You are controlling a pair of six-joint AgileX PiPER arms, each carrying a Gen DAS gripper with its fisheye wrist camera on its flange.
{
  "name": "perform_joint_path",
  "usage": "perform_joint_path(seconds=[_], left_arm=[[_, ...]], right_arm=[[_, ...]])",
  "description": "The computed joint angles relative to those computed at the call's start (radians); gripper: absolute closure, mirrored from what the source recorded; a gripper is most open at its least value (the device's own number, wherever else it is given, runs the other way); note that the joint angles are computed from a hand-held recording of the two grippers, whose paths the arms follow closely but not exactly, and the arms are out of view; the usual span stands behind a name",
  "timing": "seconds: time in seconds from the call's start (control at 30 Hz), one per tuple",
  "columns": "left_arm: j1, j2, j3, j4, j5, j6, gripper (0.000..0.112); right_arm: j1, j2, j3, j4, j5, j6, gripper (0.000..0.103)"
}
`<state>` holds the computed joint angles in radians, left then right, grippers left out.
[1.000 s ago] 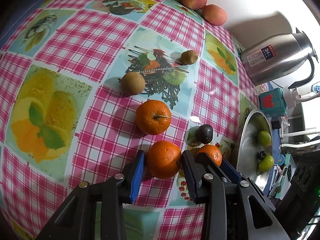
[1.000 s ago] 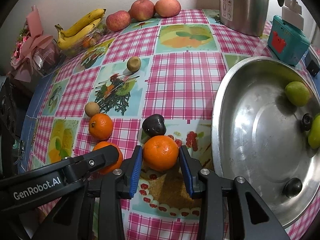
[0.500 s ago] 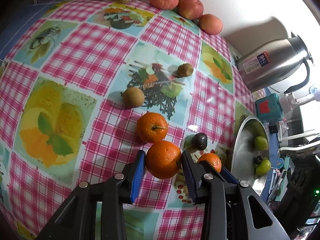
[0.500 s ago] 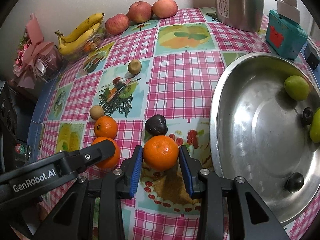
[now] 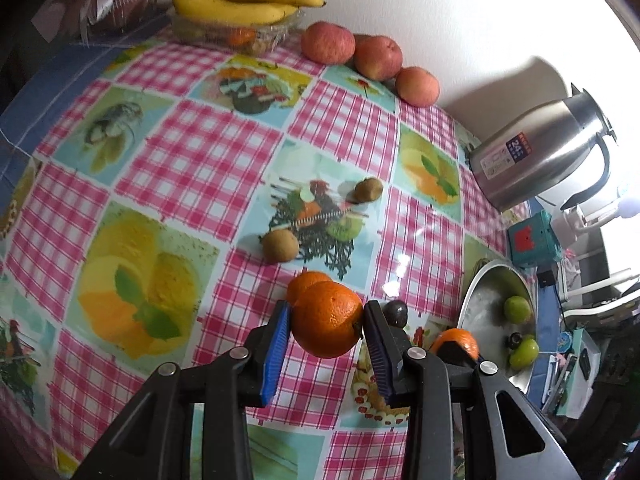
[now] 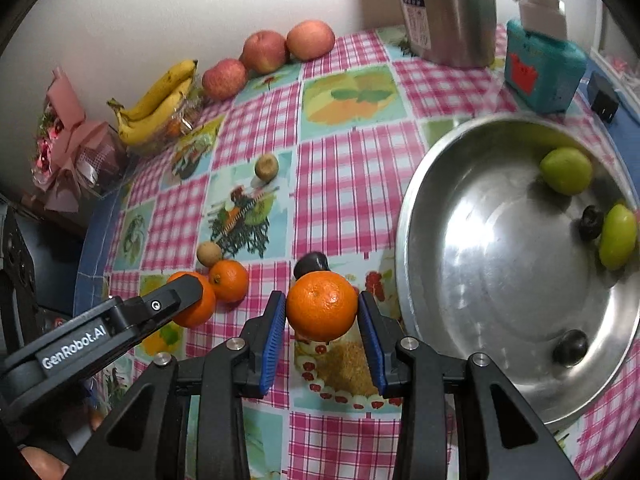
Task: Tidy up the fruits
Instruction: 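Lift both oranges and carry them over the steel basin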
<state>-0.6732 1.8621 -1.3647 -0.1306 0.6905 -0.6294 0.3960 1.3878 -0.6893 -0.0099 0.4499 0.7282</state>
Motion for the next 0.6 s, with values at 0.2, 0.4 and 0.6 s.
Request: perform_joint_path(seconds=[0.2,0.4,0.6], left_arm=[[-0.007,0.04,-0.099,0.06,0.055,-0.044,0.072],[-0.011,0.099,-0.202,0.098,0.104,-0.07,0.072],[-0.021,0.152,-0.289,0.131,0.135,-0.09,0.073]], right_arm=[[0.004,-0.013,-0.054,-0.081,0.073,0.062,0.065],[-0.018,0.011,-0.092,-0.086,0.088,0.035,0.065],[-0.048,0.029,-0.112,-0.084,0.1,0.005,0.065]])
